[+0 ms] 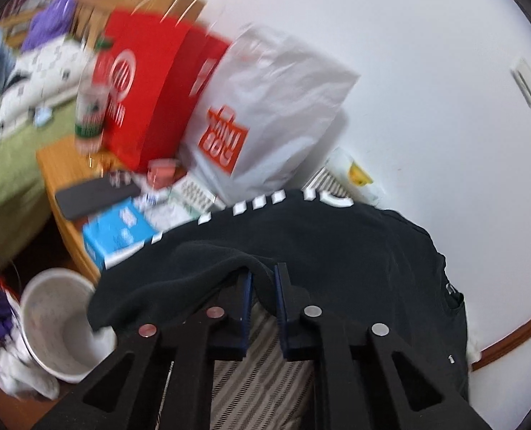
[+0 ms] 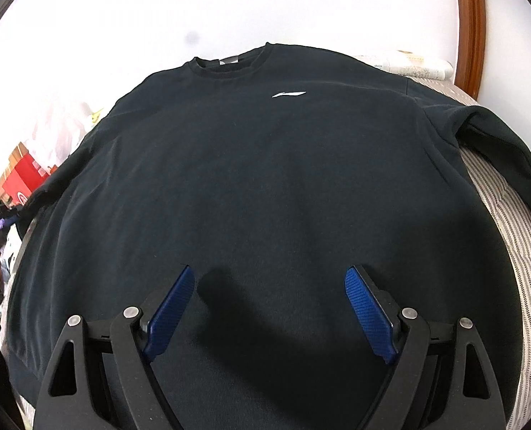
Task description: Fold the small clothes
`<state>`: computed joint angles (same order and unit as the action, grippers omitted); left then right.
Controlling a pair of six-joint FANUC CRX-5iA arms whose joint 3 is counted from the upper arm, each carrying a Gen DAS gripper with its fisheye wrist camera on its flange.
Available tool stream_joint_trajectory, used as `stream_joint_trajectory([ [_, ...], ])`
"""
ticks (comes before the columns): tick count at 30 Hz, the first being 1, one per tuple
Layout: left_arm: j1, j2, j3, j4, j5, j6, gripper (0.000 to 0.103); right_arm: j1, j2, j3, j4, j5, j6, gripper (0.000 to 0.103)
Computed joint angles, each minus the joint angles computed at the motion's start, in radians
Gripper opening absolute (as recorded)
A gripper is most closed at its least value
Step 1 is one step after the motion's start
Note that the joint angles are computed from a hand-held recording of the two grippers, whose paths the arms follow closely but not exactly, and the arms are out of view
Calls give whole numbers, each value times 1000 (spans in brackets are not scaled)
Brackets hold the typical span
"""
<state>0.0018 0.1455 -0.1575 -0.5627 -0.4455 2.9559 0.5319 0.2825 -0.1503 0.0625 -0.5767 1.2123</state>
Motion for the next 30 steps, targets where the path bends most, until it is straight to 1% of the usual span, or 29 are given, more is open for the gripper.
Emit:
stream_joint_trajectory([
  [2, -38, 0, 50, -63, -66, 16, 9, -4, 0, 9, -8, -13, 11, 86],
  [6, -93, 11, 133, -123, -122, -4, 8, -7, -35, -16, 43, 11, -16, 86],
  [7, -121, 21, 171, -157, -157, -3, 8, -11, -46, -21, 45, 18, -16, 86],
  [9, -169, 45, 237, -198, -190, -26, 8, -23, -75, -31, 35, 30, -3, 86],
  [13, -225, 111, 352, -182, -166, -144, 8, -48, -128, -54, 9, 43, 27, 86],
  [16, -273, 182, 446, -154, -145, -248, 8, -67, -167, -83, -6, 71, 55, 86],
  [18, -295, 237, 499, -104, -127, -336, 8, -73, -182, -103, 35, 75, 24, 86],
  [20, -309, 313, 561, 5, -118, -491, 8, -78, -197, -125, 64, 78, 7, 86],
  [21, -313, 336, 579, 36, -121, -538, 8, -79, -204, -137, 91, 77, -13, 86],
  [22, -319, 374, 602, 89, -130, -613, 8, -81, -207, -145, 107, 77, -24, 86],
  [24, -316, 417, 622, 167, -153, -698, 9, -82, -217, -159, 135, 70, -45, 86],
  [26, -298, 444, 609, 292, -164, -801, 9, -83, -221, -165, 147, 64, -48, 86],
  [27, -285, 444, 583, 353, -168, -846, 9, -81, -220, -165, 154, 61, -50, 86],
  [29, -282, 420, 537, 383, -148, -868, 11, -74, -215, -160, 167, 57, -55, 86],
  [30, -274, 382, 478, 383, -113, -869, 21, -68, -210, -152, 165, 56, -49, 86],
])
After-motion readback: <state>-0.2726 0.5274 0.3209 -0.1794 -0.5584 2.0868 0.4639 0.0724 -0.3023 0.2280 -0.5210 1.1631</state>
